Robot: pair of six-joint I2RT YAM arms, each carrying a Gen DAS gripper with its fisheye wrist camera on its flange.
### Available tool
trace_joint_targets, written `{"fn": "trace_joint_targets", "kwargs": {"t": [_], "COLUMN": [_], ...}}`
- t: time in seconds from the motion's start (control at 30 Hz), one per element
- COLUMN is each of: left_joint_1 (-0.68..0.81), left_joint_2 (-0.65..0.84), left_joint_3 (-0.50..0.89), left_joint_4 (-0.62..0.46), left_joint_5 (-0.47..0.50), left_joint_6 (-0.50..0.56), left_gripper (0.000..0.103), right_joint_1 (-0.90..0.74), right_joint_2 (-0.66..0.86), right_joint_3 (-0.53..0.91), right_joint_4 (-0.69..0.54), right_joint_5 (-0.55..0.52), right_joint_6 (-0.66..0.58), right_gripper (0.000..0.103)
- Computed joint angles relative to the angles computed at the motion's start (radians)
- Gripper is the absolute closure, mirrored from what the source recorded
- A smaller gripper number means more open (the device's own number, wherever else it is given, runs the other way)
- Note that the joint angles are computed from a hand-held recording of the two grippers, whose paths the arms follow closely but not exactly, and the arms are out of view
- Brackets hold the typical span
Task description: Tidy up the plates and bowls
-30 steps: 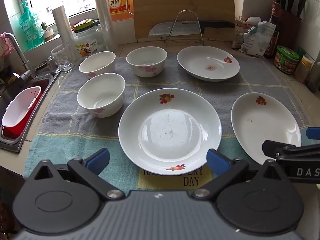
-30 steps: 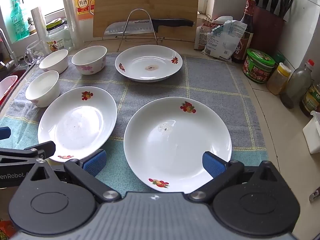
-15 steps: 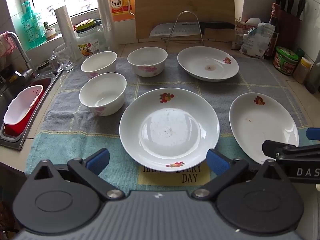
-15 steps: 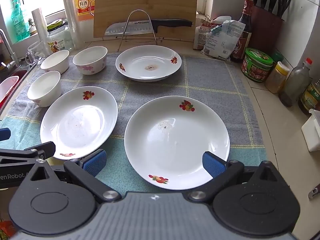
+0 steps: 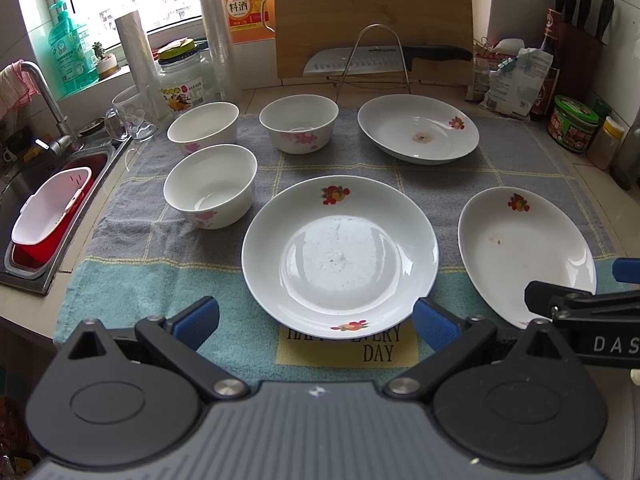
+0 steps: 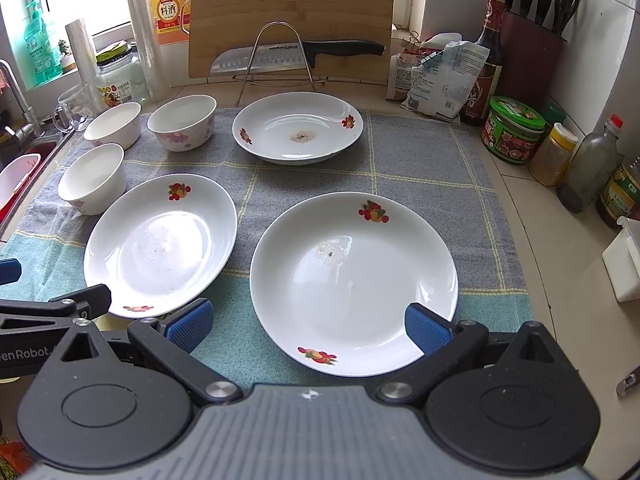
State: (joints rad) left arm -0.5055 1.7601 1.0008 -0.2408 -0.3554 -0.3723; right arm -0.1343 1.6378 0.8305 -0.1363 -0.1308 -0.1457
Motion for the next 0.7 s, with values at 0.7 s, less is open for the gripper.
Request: {"fn": "trace_joint_targets", "kwargs": {"t": [0.7], "left_joint_1": [0.005], "left_joint_2": [-0.015], "left_joint_3": [-0.012], "left_joint_4": [-0.003], "left_joint_5": [-0.004], "left_joint_6": [-0.004], "left_gripper": [0.001], "right_joint_1": [0.008], "right_joint_2": [-0.012], "right_joint_3": [-0.005], "right_joint_4": [-0.005], "right_joint_5": [-0.003], "right_joint_6": [0.001], "right_gripper": [0.0]}}
